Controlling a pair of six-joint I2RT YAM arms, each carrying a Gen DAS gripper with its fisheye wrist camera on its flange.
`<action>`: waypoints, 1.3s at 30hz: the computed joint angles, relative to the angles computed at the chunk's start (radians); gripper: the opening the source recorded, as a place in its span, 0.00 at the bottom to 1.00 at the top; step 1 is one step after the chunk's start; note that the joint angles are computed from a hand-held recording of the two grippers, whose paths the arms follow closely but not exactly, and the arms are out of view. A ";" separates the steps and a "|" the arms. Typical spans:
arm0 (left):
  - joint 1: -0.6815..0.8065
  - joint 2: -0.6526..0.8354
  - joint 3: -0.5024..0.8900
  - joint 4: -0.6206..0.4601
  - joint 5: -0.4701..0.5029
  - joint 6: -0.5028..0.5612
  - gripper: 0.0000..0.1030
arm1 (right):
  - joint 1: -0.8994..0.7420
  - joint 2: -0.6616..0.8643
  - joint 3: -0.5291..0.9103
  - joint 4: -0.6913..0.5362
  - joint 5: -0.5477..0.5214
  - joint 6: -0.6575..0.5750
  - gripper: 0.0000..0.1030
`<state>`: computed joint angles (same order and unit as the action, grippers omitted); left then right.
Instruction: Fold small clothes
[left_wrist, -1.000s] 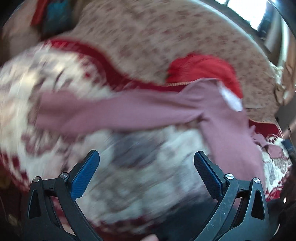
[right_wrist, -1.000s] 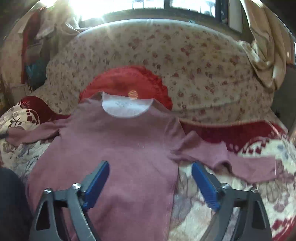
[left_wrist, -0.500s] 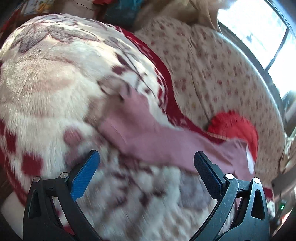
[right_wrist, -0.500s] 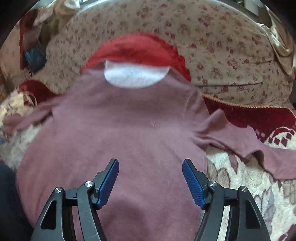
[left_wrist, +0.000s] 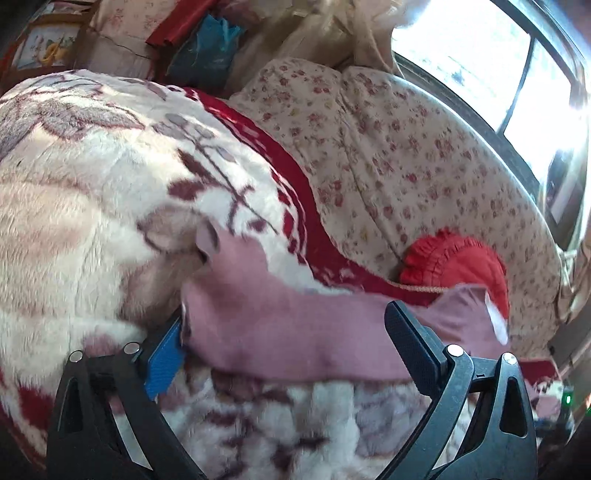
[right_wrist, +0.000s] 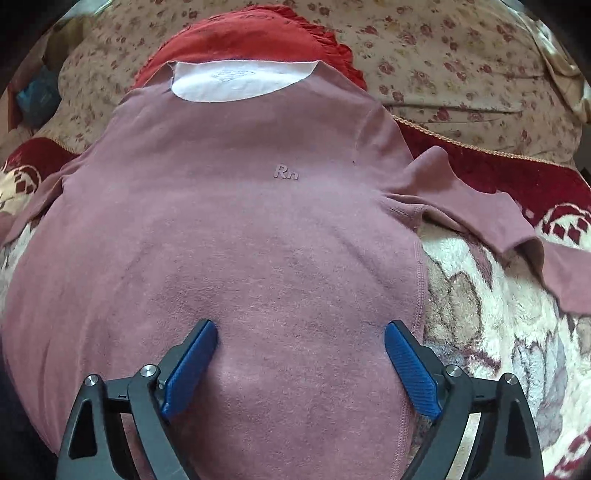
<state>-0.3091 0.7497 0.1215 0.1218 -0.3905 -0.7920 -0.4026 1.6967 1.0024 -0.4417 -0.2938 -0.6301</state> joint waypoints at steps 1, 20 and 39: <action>0.020 0.025 0.002 0.016 0.004 -0.017 0.92 | 0.006 0.003 0.006 -0.002 0.003 0.007 0.89; -0.193 0.068 0.298 -0.308 -0.148 -0.157 0.02 | -0.041 -0.052 0.022 -0.048 -0.142 0.014 0.79; -0.446 1.550 1.763 -0.028 0.318 0.011 0.02 | -0.023 0.143 0.334 -0.097 -0.023 0.177 0.79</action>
<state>-0.7548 2.2999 1.8844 0.0935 -0.0726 -0.7813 -0.4260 1.8397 1.3364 -0.5385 -0.3164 -0.4534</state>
